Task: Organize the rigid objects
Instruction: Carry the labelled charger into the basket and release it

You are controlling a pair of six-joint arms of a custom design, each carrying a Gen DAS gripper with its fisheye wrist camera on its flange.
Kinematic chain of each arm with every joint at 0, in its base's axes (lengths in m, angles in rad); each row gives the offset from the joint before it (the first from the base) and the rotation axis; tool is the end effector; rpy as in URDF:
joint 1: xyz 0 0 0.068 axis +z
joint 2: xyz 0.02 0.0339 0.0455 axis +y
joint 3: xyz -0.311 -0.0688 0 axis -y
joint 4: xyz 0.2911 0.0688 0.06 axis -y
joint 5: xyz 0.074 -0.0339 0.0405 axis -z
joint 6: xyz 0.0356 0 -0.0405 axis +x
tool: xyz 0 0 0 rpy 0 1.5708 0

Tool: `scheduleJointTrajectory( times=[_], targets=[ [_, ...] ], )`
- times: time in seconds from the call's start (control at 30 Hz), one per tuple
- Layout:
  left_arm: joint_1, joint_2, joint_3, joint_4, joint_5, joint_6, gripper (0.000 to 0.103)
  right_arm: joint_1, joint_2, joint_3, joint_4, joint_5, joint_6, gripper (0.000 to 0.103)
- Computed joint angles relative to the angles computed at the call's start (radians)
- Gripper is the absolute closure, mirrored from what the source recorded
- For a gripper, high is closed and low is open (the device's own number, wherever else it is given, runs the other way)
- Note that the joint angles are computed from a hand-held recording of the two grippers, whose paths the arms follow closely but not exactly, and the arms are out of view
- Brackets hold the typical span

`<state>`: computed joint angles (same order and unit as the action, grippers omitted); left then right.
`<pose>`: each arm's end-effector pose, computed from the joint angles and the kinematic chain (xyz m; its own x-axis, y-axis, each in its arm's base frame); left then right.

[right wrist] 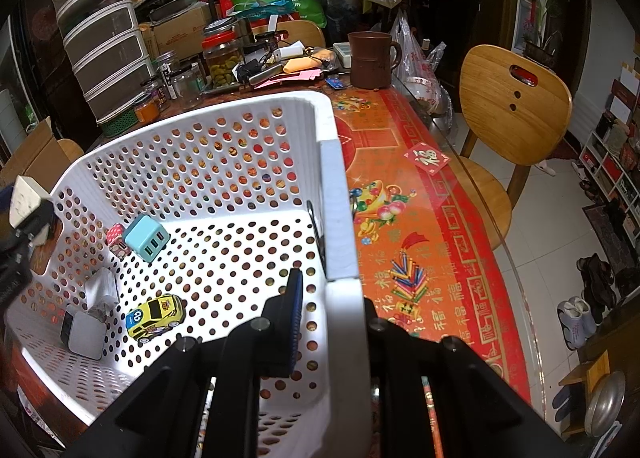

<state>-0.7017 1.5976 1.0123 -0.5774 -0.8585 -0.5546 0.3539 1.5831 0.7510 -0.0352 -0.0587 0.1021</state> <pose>0.2792 -0.2007 0.2243 -0.6973 0.1387 -0.7032 -0.2055 0.9012 0.3816 0.3136 0.1181 0.1661 -0.7505 -0.1688 -0.6390 -0.3067 0.9454 0.1104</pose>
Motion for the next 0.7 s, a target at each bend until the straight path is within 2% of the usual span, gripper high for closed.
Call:
scheduleJointTrajectory(
  times=[0.43,0.47,0.53,0.6,0.7],
  targets=[
    [0.038,0.003,-0.021,0.045,0.071,0.026,0.036,0.001,0.000,-0.005,0.004,0.000,0.001,0.089],
    [0.036,0.001,-0.022,0.048,0.066,0.024,0.033,0.001,0.000,-0.005,0.004,0.000,0.001,0.089],
    [0.028,-0.010,-0.028,0.055,0.059,0.030,0.016,0.001,0.001,-0.004,0.003,0.000,0.000,0.089],
    [0.011,-0.024,-0.038,0.059,0.026,0.039,0.008,0.002,0.002,-0.008,0.006,0.004,0.000,0.089],
    [-0.005,-0.084,-0.072,0.049,0.001,0.035,0.007,0.000,0.003,-0.013,0.011,0.001,-0.001,0.089]
  ],
)
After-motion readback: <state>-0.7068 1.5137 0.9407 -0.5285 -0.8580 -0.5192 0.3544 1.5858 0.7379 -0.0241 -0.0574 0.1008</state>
